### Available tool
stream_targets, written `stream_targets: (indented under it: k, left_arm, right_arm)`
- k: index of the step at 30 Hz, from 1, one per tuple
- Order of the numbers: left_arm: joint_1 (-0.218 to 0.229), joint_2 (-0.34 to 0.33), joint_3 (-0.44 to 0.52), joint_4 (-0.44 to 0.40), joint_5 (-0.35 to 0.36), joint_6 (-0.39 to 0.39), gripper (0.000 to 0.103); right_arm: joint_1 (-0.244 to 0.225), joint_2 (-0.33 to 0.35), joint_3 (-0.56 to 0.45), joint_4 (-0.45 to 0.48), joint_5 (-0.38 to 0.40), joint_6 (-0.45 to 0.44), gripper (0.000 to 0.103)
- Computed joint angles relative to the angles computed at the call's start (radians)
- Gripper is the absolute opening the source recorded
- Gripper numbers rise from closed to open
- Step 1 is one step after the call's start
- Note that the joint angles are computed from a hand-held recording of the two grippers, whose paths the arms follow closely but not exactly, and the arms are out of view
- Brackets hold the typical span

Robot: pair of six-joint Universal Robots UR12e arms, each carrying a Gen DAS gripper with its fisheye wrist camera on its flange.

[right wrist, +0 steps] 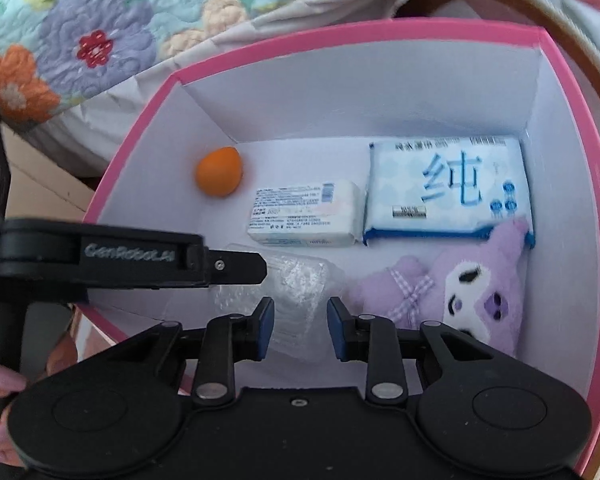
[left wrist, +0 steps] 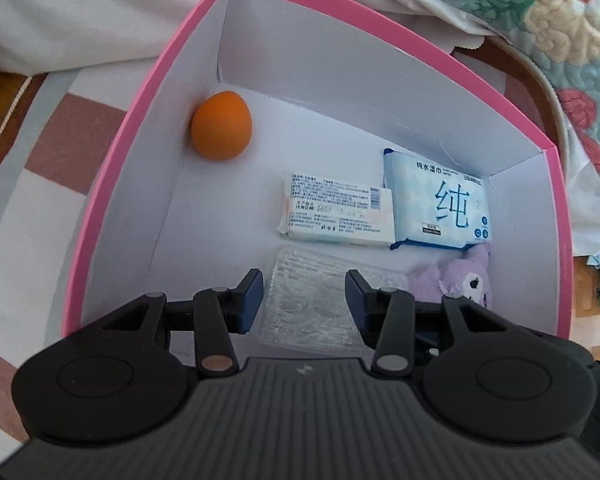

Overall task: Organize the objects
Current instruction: 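Lower the floss-pick box into the pink box and open the right gripper, then raise the right gripper out of the pink box and pull back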

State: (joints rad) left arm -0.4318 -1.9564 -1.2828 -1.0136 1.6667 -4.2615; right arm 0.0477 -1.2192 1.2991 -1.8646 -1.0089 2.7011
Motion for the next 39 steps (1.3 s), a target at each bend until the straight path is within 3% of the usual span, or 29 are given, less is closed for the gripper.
stream_targets:
  k: [8, 16, 20, 26, 30, 39]
  left_arm:
    - [0.008, -0.001, -0.02, 0.065, -0.022, -0.004, 0.046]
    - [-0.004, -0.005, -0.014, 0.045, 0.043, -0.025, 0.041]
    - [-0.016, -0.002, -0.002, 0.023, 0.088, 0.001, 0.041]
    - [-0.029, 0.007, 0.02, -0.008, 0.106, 0.06, 0.041]
    - [-0.027, 0.03, -0.016, 0.07, 0.074, 0.053, 0.041]
    - [-0.066, 0.087, -0.039, 0.056, 0.144, 0.07, 0.041]
  right_arm:
    - [0.01, 0.012, -0.013, -0.055, -0.04, 0.003, 0.033]
    - [0.003, 0.004, 0.005, -0.095, -0.042, -0.048, 0.035]
    - [-0.022, -0.024, 0.034, -0.128, 0.015, -0.09, 0.035]
    - [-0.062, -0.067, 0.086, -0.186, 0.126, -0.054, 0.036]
    - [-0.083, -0.089, 0.121, -0.218, 0.224, -0.003, 0.036]
    - [-0.082, -0.143, 0.144, -0.215, 0.198, -0.053, 0.038]
